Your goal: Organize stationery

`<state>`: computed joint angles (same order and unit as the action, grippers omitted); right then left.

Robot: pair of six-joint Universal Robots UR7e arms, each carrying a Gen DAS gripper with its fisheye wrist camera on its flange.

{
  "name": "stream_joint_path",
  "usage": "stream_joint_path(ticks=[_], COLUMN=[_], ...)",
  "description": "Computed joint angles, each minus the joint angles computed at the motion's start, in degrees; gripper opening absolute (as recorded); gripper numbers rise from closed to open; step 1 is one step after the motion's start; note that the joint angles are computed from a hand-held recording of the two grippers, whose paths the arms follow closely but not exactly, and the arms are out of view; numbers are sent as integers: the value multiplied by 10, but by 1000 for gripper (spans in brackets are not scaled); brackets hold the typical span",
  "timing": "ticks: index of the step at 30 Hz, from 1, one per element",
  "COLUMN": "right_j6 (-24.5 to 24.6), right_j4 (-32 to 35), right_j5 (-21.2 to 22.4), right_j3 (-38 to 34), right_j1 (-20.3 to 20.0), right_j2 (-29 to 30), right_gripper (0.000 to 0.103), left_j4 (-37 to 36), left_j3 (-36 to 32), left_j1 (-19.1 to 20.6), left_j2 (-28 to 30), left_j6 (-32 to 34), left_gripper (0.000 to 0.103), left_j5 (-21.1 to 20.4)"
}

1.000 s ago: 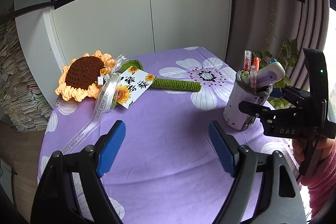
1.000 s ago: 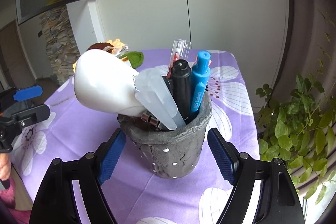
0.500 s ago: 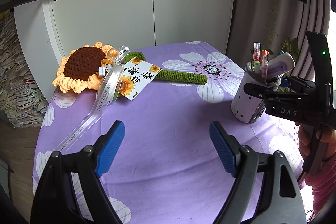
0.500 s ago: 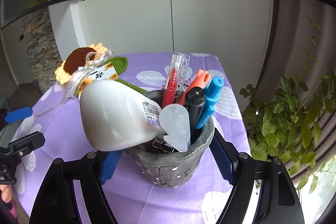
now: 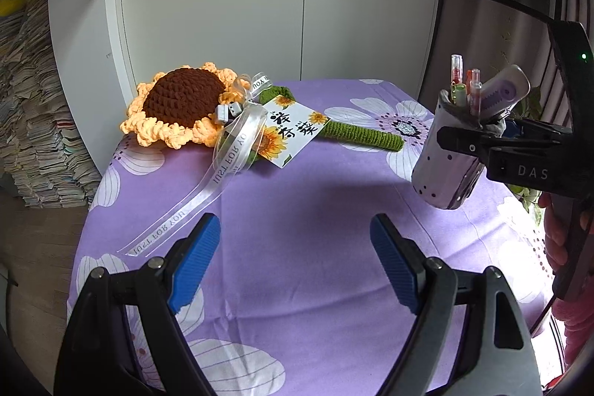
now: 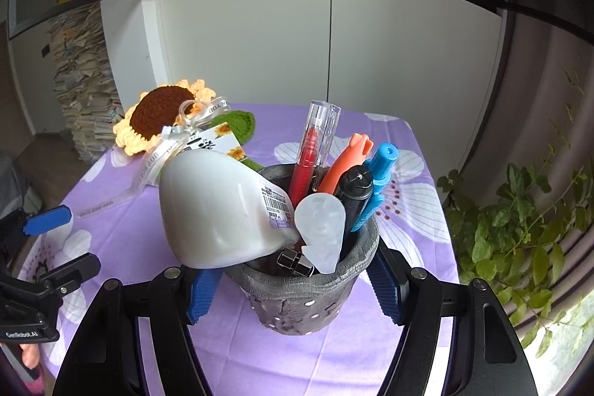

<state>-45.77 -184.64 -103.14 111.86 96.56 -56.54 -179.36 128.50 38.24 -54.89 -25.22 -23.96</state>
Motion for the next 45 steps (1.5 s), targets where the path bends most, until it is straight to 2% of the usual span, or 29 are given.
stream_joint_path(ticks=[5,11,16,21,23,25,32,37,41,45], right_j6=[2,-5,6,11,2,-6,-6,13,36,48], right_j4=[18,-10,-47,-24,-26,-38,-36,-59,-86,-96], right_j5=[3,1,-24,-30,-35,-33,-26,-18,-17,-8], right_j3=[-15,-31,-51,-49,-43,-31,17,67,106,147], right_j1=[25,43,44,44,45,44,34,31,41,54], right_j2=[28,75,113,102,97,90,46,-7,-59,-117], right_gripper=[72,72,72,73,81,84,84,84,84,84], left_j4=[9,-1,-2,-3,-4,3,49,139,277,453], left_j3=[22,36,36,34,34,33,36,26,13,1], left_j1=[5,9,11,11,7,2,-29,-55,-82,-116], left_j2=[-28,-43,-41,-40,-40,-39,-44,-54,-68,-94], left_j6=[-24,-35,-29,-26,-27,-30,-57,-118,-212,-347], left_gripper=[84,88,89,90,90,90,94,96,100,102], left_j5=[16,29,32,25,23,25,47,69,94,119])
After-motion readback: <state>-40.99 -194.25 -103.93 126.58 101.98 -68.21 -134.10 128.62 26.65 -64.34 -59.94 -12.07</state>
